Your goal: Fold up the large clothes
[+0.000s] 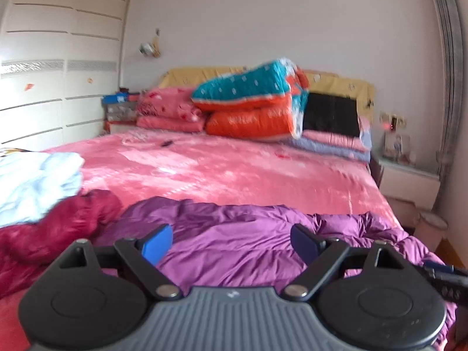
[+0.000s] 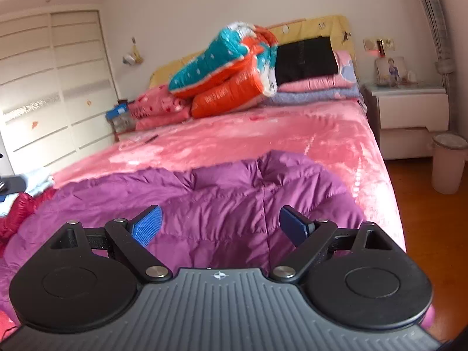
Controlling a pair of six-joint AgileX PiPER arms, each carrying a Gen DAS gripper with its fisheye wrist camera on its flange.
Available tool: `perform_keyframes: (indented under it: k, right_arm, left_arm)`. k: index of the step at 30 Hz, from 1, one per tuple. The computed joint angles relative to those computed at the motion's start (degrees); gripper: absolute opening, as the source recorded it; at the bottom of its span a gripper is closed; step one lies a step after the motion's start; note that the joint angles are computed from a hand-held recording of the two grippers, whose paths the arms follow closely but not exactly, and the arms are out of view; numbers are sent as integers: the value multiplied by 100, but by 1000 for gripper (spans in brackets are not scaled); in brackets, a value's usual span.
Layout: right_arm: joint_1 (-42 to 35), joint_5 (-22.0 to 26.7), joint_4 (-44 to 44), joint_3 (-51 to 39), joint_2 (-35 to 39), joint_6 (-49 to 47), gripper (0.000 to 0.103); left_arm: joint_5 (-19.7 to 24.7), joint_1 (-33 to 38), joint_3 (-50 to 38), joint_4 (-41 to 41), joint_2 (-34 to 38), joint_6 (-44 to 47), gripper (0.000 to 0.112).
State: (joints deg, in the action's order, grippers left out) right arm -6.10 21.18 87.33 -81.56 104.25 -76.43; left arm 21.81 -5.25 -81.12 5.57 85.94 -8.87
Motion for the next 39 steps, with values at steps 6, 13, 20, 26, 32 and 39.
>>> perform_keyframes:
  k: [6,13,20,26,32,39]
  right_arm:
    - [-156,340,-1295,-637,545,1472,103]
    - [169,-74,-2697,-822,693,2462,103]
    - [72,162,-2500,-928,784,2475,103]
    - [103,143,-2262,-769,709,2191,103]
    - [157,37,-2369,-761,711,2198,103]
    - [-49,290,-2071,-541,432,2038,103]
  left_arm:
    - [881,150,-1753,-969,1652,874,78]
    - [1504,101,-3598,-241,3171,312,80]
    - [1821,184,-4936,-357,4208,444,88]
    - [1039,280,-4304,-913,4201,799,93]
    - [683,198,-4011,-568,4151,561,95]
    - [979,95,-3272,-110,3191,26,95]
